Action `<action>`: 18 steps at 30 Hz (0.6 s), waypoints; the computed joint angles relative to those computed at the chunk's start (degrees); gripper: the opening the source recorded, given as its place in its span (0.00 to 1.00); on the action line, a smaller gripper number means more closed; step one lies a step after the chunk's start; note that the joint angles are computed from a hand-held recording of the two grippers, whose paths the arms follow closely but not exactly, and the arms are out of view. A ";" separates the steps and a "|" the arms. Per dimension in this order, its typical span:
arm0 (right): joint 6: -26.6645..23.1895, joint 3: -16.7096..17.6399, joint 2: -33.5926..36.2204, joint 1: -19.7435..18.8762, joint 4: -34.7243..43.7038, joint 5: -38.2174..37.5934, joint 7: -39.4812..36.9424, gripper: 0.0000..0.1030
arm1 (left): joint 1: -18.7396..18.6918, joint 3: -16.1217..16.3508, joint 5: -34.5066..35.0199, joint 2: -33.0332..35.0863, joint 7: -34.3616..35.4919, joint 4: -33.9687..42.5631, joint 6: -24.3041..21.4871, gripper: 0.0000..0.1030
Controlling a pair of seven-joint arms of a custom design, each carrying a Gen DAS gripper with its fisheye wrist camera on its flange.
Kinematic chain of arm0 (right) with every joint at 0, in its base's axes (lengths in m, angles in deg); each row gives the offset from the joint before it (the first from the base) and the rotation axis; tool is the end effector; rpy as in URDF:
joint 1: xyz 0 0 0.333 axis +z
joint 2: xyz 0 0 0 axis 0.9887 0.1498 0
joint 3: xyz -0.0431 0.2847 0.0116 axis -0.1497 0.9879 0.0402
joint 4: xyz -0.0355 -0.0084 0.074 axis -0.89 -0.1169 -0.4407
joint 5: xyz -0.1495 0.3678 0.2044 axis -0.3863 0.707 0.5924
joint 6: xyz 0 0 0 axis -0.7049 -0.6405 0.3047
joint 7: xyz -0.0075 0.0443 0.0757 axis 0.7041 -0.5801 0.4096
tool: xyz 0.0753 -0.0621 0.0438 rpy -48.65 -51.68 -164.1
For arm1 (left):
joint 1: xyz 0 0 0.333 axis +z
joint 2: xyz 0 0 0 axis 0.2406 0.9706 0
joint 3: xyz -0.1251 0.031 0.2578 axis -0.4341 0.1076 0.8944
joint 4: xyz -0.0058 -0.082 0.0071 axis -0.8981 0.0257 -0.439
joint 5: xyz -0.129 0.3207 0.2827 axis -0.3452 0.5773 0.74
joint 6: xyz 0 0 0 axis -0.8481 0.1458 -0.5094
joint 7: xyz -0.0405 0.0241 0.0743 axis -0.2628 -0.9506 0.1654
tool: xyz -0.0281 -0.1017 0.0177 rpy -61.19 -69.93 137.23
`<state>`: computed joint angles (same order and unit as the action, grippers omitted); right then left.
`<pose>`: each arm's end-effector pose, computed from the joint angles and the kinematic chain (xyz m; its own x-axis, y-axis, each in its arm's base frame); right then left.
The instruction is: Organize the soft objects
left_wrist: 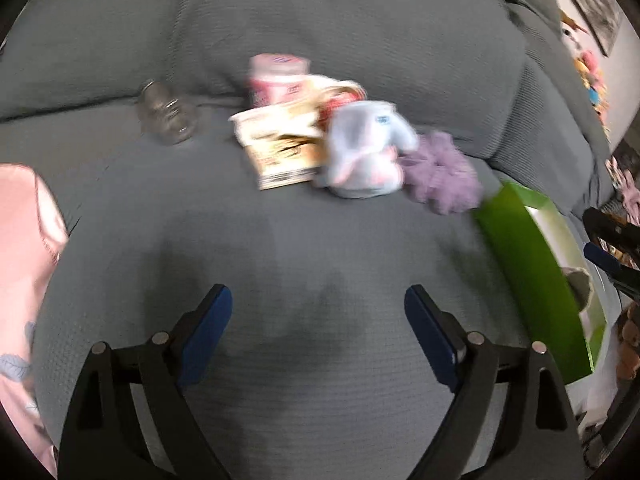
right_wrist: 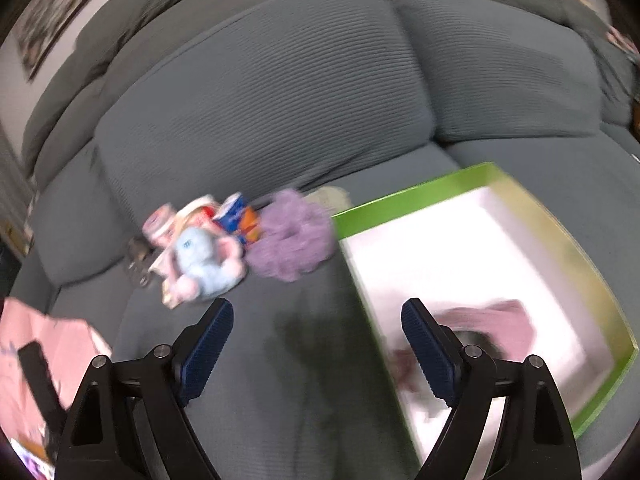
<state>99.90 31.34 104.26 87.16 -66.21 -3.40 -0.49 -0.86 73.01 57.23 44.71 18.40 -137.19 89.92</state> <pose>0.7005 0.0875 0.3885 0.2161 -0.9276 -0.3048 -0.7070 0.0667 -0.7041 0.6383 -0.2755 0.3384 0.2953 -0.9157 0.2724 -0.6814 -0.4018 -0.6118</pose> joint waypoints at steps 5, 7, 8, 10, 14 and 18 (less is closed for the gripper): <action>-0.17 3.14 2.35 0.19 2.38 3.73 -4.66 0.84 | 2.50 0.49 -2.62 -1.51 -3.77 -4.12 5.19 0.85; -2.16 4.77 3.16 -0.20 3.53 6.59 -9.49 0.84 | 2.35 0.67 -2.24 -2.05 -3.40 -4.45 5.06 0.85; -2.46 4.76 3.42 0.32 3.87 6.69 -10.09 0.84 | 1.48 1.50 -0.25 -2.55 -5.01 -4.56 3.81 0.85; -1.87 3.93 4.57 2.33 5.09 4.43 -8.46 0.84 | 1.01 2.03 2.22 -3.06 -7.74 -4.81 2.90 0.85; -3.23 4.92 9.46 3.55 11.02 1.63 -6.93 0.84 | 2.77 2.18 2.19 -3.87 -9.96 -6.83 8.98 0.85; -6.01 2.02 15.60 6.92 18.75 -5.72 2.17 0.84 | 3.52 1.66 1.89 -5.02 -9.82 -7.64 7.63 0.85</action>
